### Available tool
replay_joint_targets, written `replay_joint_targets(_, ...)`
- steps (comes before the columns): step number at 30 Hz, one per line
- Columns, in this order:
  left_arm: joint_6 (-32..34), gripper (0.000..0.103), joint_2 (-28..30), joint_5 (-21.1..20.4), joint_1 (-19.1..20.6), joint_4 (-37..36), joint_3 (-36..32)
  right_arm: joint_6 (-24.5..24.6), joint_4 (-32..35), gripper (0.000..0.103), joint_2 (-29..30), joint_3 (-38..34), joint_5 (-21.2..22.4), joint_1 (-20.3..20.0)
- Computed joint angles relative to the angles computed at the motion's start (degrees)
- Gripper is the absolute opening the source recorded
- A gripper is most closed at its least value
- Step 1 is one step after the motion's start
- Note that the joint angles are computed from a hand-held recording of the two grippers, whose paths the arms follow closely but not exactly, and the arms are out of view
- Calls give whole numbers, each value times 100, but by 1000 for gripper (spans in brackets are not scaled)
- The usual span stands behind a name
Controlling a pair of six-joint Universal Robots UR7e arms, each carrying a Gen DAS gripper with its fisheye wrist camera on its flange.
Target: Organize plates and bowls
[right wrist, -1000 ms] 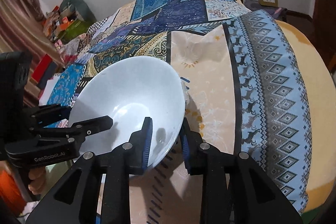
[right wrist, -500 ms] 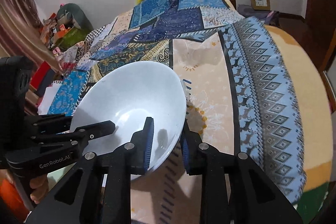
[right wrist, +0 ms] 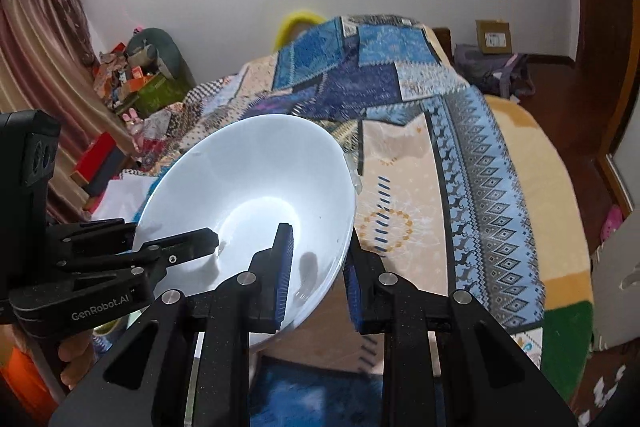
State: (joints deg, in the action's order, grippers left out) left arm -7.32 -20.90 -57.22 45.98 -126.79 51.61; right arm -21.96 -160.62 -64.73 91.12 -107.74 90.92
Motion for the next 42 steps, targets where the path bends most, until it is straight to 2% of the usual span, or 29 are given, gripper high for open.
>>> replay_joint_targets(9,-100,24,-865,151,-148,-579,1146,-73,-366,22,-158,413,-45,320)
replay_joint_targets(22,-330,24,-2088,554,-180,-1172,2665,-49,-671,22,52,709,57,741)
replay_joint_targets(31,-563,24,-2756,908,-92,-1222,3413,-39,-537,22,388,640,322,900)
replay_joint_targets(42,-814,24,-3251,1137,166,-1155,3939,-33,-300,22,872,438,453,1067)
